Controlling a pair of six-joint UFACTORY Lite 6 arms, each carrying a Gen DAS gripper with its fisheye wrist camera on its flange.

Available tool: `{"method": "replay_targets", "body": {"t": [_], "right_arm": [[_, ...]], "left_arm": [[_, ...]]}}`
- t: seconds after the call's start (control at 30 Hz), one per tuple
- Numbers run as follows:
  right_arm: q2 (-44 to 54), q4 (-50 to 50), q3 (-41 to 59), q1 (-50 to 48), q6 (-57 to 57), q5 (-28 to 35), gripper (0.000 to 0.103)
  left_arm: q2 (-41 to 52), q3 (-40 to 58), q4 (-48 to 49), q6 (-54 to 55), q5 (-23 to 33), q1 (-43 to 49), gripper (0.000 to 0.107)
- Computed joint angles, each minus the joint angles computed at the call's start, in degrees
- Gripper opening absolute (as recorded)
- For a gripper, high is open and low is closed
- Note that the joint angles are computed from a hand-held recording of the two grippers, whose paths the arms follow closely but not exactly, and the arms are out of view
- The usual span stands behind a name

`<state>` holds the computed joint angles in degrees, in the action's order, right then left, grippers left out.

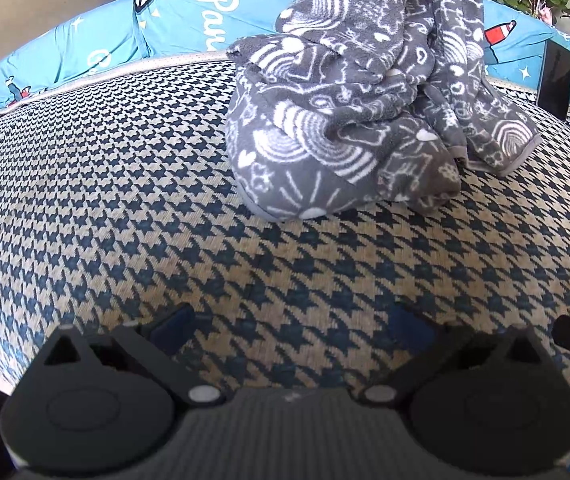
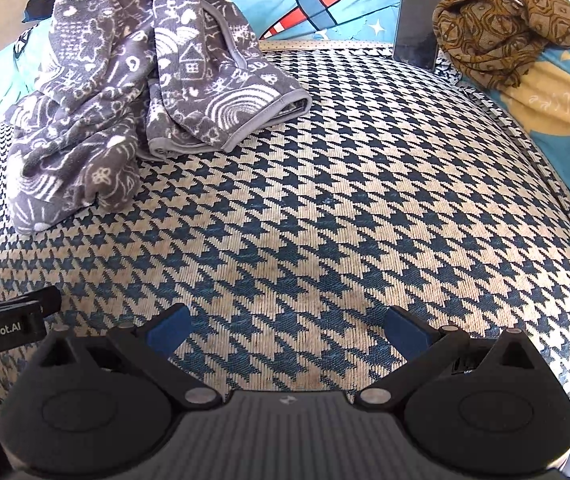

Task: Fold clothes
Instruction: 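Move both tools toward the crumpled grey fleece garment on the sofa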

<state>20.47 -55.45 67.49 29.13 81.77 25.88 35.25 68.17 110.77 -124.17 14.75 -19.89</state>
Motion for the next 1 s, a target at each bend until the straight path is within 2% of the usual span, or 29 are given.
{"method": "replay_targets", "body": {"t": [0.33,0.43,0.53,0.6,0.67,0.73,0.83,0.93,1.0], "right_arm": [[-2.31,-3.33,-3.77,1.67,4.76,-1.37,0.103],[-3.26,-3.06,-4.75,2.37,5.20,-1.48,0.103],[-4.36,-2.54,-5.80,3.23,5.46,-1.45,0.103],[-4.52,-2.95,-6.19,3.50,5.99,-1.56,0.103],[-3.86,-3.02,-5.73,2.80,5.55,-2.04,0.103],[-4.13,-2.98,-5.98,2.94,5.74,-2.02,0.103],[-4.73,-4.27,-6.76,3.15,7.82,-2.12,0.103],[-5.13,-5.33,-7.33,3.38,9.63,-2.28,0.103],[-4.91,-5.24,-7.09,3.55,9.60,-2.00,0.103]], "left_arm": [[-12.81,-14.29,-3.46,1.38,4.84,-4.01,0.103],[-13.89,-13.52,-9.56,7.94,5.23,-4.44,0.103],[-17.77,-17.25,-14.99,9.90,8.36,-9.10,0.103],[-17.28,-16.54,-14.77,10.52,8.02,-8.15,0.103],[-13.79,-14.27,-8.83,6.77,6.41,-4.93,0.103],[-13.75,-14.00,-9.29,7.41,6.21,-4.60,0.103],[-16.13,-15.06,-15.42,11.39,7.42,-7.30,0.103],[-13.78,-14.74,-9.44,6.24,6.39,-5.29,0.103],[-14.58,-14.93,-11.44,8.03,5.75,-5.32,0.103]]}}
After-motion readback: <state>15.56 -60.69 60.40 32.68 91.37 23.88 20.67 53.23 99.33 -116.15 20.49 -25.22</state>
